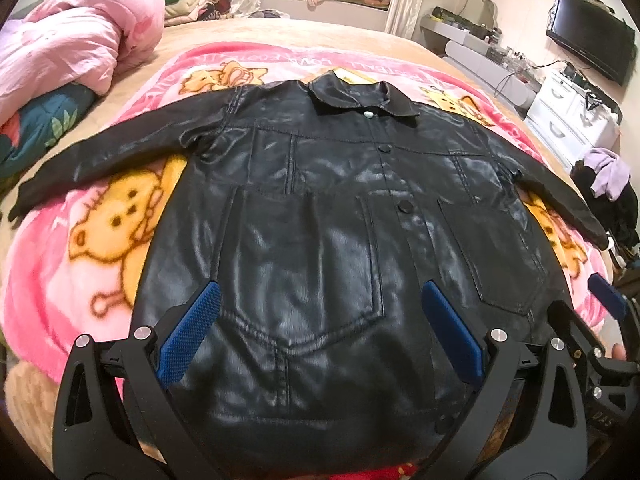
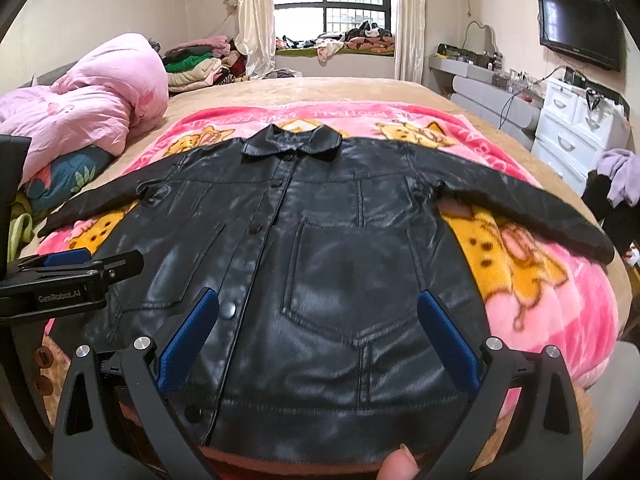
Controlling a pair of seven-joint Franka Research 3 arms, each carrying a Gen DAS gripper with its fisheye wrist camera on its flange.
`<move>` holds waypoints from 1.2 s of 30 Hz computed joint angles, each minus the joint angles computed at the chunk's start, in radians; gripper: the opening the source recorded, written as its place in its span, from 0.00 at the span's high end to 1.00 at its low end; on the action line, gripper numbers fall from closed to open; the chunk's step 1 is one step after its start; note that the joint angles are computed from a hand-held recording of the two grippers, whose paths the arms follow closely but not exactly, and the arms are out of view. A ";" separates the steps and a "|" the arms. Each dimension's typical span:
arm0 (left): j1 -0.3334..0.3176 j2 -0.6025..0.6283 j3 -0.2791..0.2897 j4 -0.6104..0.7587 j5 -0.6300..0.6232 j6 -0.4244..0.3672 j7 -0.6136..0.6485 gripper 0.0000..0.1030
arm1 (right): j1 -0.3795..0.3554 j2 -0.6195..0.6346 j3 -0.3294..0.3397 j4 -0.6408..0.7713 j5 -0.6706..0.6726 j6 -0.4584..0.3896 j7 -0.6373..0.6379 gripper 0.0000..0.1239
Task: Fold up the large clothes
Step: 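Move both tools forward over the jacket toward the collar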
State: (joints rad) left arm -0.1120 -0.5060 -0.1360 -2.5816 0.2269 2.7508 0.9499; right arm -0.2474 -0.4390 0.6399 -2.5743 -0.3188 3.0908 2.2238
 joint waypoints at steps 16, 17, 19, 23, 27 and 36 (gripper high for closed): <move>0.039 0.192 0.003 0.203 0.029 -0.021 0.022 0.09 | -0.265 0.154 0.164 0.237 -0.305 -0.079 0.184 0.20; 0.045 0.208 -0.002 0.221 0.037 -0.026 0.015 0.09 | -0.276 0.168 0.170 0.255 -0.333 -0.089 0.199 0.20; 0.053 0.234 -0.008 0.253 0.051 -0.036 0.007 0.09 | -0.297 0.198 0.180 0.290 -0.394 -0.103 0.233 0.20; 0.059 0.279 -0.011 0.312 0.066 -0.050 -0.005 0.09 | -0.318 0.253 0.187 0.360 -0.516 -0.135 0.314 0.20; 0.057 0.337 -0.017 0.392 0.086 -0.074 -0.012 0.09 | -0.316 0.313 0.170 0.427 -0.611 -0.162 0.386 0.20; 0.035 0.482 -0.023 0.574 0.123 -0.112 -0.007 0.09 | -0.249 0.427 0.076 0.558 -0.769 -0.246 0.478 0.20</move>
State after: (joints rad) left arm -0.0767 -0.0245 -0.1595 -2.0076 0.3495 2.6387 0.9430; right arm -0.4966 -0.0121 0.7154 -2.0160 -1.0878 2.8453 2.7021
